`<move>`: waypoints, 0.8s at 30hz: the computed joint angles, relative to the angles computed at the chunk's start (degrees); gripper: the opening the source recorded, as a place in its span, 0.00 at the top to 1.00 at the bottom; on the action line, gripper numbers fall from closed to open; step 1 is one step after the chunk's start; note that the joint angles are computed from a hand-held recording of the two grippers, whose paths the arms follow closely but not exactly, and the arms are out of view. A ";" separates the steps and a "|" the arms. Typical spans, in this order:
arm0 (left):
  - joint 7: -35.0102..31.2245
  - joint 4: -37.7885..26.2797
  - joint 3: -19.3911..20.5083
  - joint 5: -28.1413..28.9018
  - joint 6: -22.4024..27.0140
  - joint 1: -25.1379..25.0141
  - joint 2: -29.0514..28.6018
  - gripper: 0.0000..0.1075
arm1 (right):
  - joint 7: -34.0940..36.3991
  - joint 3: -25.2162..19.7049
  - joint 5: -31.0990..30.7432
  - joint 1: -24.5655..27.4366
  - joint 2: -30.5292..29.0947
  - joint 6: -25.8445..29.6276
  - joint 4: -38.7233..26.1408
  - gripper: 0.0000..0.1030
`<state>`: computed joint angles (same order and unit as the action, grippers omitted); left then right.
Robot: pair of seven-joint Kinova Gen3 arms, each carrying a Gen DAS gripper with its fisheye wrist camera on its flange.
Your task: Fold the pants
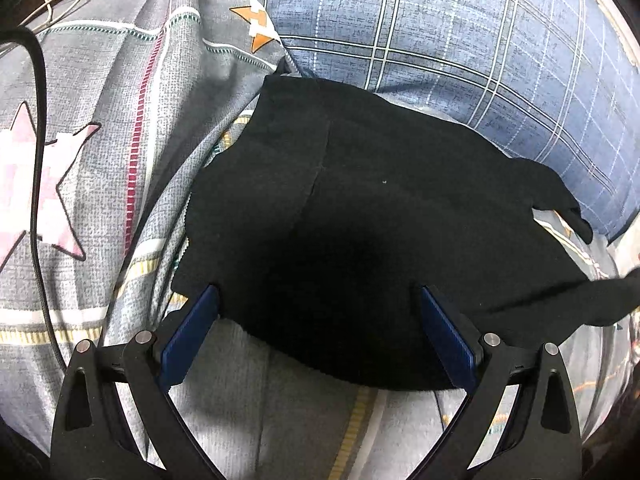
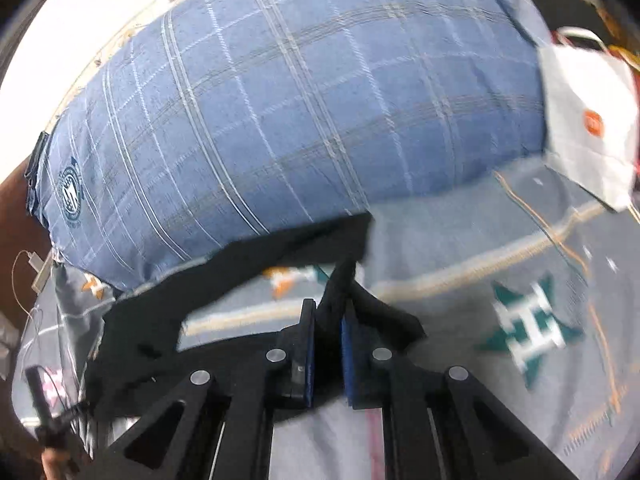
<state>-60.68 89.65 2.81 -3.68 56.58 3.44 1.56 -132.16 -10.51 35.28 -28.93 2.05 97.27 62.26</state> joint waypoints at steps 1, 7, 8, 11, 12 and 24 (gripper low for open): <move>-0.42 0.04 -0.11 0.65 0.32 -0.16 -0.40 0.07 | -1.54 -0.51 0.24 -0.27 -0.84 0.98 0.98 0.90; -3.02 2.66 -0.93 3.15 -0.16 -1.92 -4.01 0.07 | -4.66 -2.49 2.20 -3.93 -3.45 11.92 6.18 0.90; -3.04 3.08 -0.93 2.73 -0.34 -2.13 -4.38 0.07 | -5.77 -2.44 0.50 -3.14 -4.44 12.34 6.97 0.90; -3.36 3.84 -1.54 4.16 -0.55 -3.04 -5.00 0.07 | -9.02 -4.42 -0.50 0.06 -7.54 10.63 8.93 0.88; -4.01 4.46 -2.12 5.79 -1.09 -3.49 -5.58 0.07 | -11.01 -5.34 0.36 0.70 -8.30 10.17 9.11 0.82; -2.08 5.90 -2.26 12.04 -5.26 -4.90 -4.08 0.07 | -15.55 -6.93 0.34 6.03 -9.54 3.75 13.38 0.46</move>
